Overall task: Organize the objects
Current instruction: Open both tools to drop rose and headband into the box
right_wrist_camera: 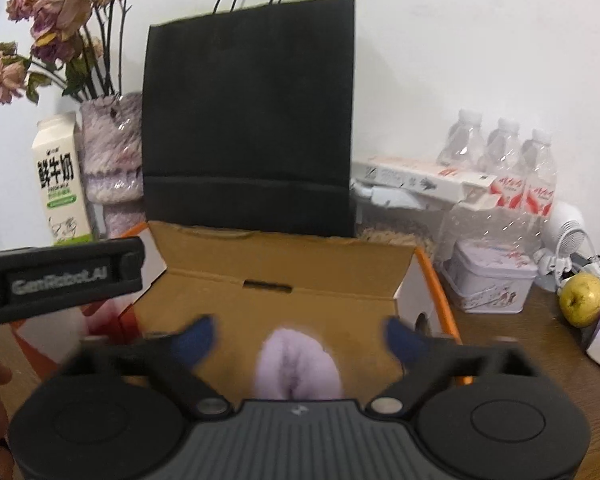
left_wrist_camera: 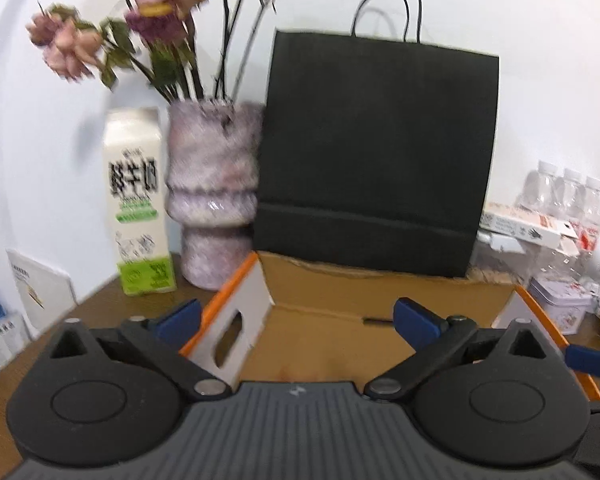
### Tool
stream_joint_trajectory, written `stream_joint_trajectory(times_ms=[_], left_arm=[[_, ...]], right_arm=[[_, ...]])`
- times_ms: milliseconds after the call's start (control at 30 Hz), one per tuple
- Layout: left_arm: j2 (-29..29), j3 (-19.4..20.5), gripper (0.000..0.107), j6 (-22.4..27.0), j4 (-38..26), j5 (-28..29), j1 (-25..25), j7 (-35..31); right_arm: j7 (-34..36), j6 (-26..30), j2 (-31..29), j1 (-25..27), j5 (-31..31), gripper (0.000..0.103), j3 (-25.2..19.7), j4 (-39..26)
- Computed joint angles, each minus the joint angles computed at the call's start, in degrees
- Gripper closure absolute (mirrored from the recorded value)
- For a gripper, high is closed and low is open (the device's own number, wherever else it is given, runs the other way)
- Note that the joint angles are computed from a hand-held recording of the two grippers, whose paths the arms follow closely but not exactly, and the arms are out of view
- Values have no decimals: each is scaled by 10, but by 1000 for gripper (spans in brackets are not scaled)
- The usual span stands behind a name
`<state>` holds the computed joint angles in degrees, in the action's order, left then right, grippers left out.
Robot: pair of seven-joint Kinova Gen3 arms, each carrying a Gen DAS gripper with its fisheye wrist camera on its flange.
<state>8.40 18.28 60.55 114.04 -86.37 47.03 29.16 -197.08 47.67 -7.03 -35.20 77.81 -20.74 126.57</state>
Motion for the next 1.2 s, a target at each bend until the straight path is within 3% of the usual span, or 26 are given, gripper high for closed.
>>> stream_joint_trajectory(times_ms=[567, 967, 1200], left_arm=[[-24, 4, 4, -25, 2, 24, -16, -6], [-61, 30, 4, 0, -6, 70, -15, -40], [-84, 54, 4, 26, 6, 77, -9, -33]], right_arm=[[-3, 16, -21, 1, -3, 0, -11, 2], [39, 23, -60, 11, -49, 0, -39, -5], [64, 49, -88, 16, -83, 0, -79, -4]])
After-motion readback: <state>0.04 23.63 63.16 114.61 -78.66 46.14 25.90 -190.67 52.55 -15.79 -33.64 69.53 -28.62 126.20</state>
